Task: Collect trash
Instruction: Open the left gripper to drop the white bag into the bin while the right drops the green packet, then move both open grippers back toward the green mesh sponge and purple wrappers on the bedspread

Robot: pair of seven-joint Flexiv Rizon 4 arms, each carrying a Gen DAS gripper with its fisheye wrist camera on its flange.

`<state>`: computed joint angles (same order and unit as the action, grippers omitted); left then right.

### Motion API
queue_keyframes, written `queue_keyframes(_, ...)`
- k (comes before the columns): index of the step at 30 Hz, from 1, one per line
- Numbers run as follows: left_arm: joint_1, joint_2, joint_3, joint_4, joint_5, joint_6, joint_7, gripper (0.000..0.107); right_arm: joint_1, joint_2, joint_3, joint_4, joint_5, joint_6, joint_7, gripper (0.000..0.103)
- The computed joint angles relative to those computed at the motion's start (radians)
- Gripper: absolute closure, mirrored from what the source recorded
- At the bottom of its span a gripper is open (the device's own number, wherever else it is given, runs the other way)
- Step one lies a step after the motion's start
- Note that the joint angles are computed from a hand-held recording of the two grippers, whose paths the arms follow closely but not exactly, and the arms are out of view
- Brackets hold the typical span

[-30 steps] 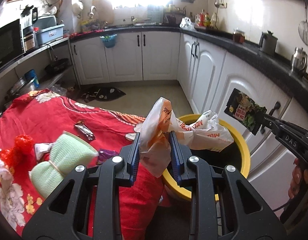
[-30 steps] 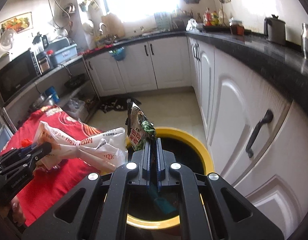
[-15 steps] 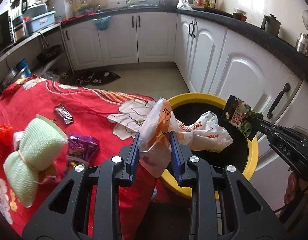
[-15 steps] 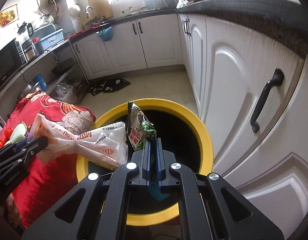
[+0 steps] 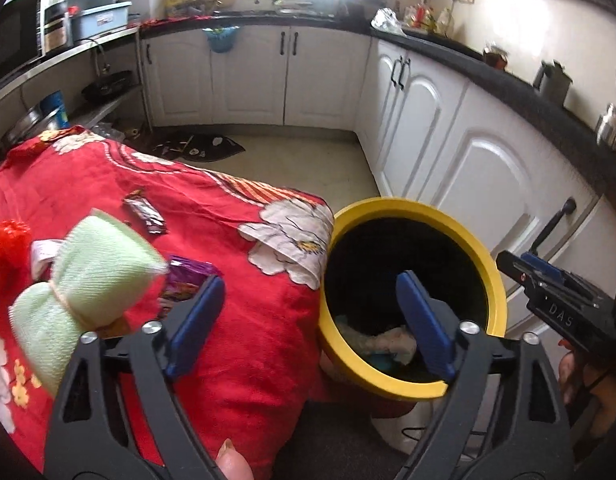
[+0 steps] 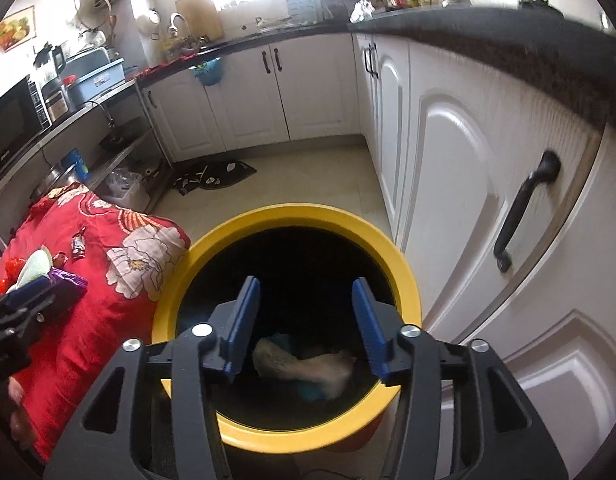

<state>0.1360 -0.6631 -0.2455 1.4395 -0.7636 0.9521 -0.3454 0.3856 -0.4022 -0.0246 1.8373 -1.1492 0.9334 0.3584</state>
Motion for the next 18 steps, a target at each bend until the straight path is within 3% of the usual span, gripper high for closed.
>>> queue_keyframes(3,0.017,0.013,-0.011,0.005,-0.036,0.002,0.006,0.015,0.015,0.003,-0.001,-0.016,-0.022,-0.032,-0.018,0.048)
queue_keyframes(18,0.064,0.042,0.003,-0.013,-0.155,-0.008,-0.009,0.015,0.048,0.002,0.009,-0.093,-0.124,-0.039,-0.047,0.043)
